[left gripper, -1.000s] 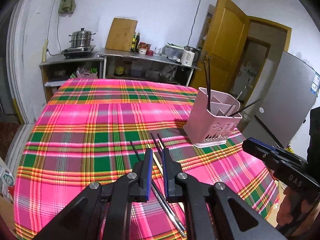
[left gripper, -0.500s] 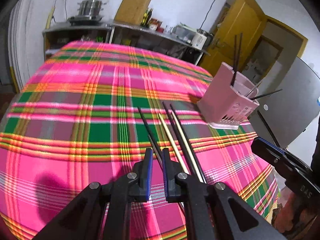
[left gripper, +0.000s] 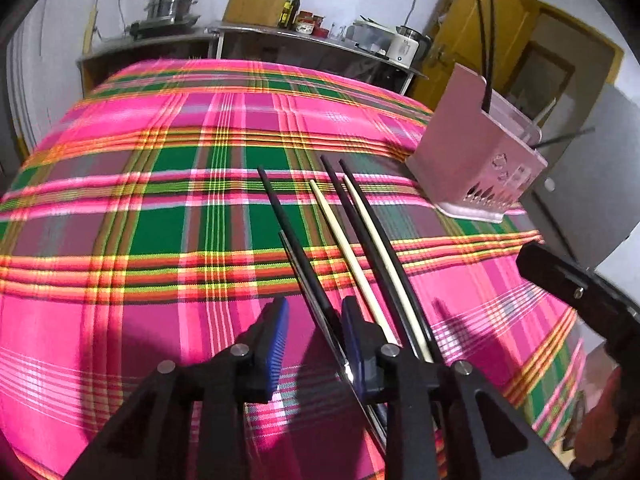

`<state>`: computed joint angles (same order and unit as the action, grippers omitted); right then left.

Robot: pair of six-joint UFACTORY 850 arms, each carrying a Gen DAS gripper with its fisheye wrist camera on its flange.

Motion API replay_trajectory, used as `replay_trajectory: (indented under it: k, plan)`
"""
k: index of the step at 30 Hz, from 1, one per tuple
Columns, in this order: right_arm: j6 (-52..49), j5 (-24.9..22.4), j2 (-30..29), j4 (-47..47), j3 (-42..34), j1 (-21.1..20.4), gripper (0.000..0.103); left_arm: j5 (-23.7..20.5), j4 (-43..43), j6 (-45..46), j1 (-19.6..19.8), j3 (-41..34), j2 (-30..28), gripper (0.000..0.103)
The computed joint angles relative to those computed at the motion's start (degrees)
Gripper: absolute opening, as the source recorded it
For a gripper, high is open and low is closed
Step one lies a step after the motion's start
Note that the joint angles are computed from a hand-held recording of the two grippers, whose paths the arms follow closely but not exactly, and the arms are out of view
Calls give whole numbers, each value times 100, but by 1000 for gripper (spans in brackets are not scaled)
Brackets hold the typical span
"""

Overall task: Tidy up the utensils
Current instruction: 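Move both tools back toward the remaining chopsticks on the cloth, then lower the left tool and close it on a black chopstick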

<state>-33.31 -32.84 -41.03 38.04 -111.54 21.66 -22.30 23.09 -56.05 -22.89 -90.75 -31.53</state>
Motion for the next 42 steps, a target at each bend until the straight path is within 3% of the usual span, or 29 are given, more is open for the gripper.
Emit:
replay_trajectory:
  k: [4,22,34,42]
  plan:
    - [-12,-9,1,39,6,-16,15,-190,721,-547,-115,37,21,27]
    - [-181,11,96,230,147,-69,15,457,1229,-1458,25,976,631,26]
    - [-156,-9,64,212,129,-63,15,196,1808,-2153,-28,909,573,26]
    - [-181,2,54,273,139,-83,15,-429,1842,-2018,-129,465,289,28]
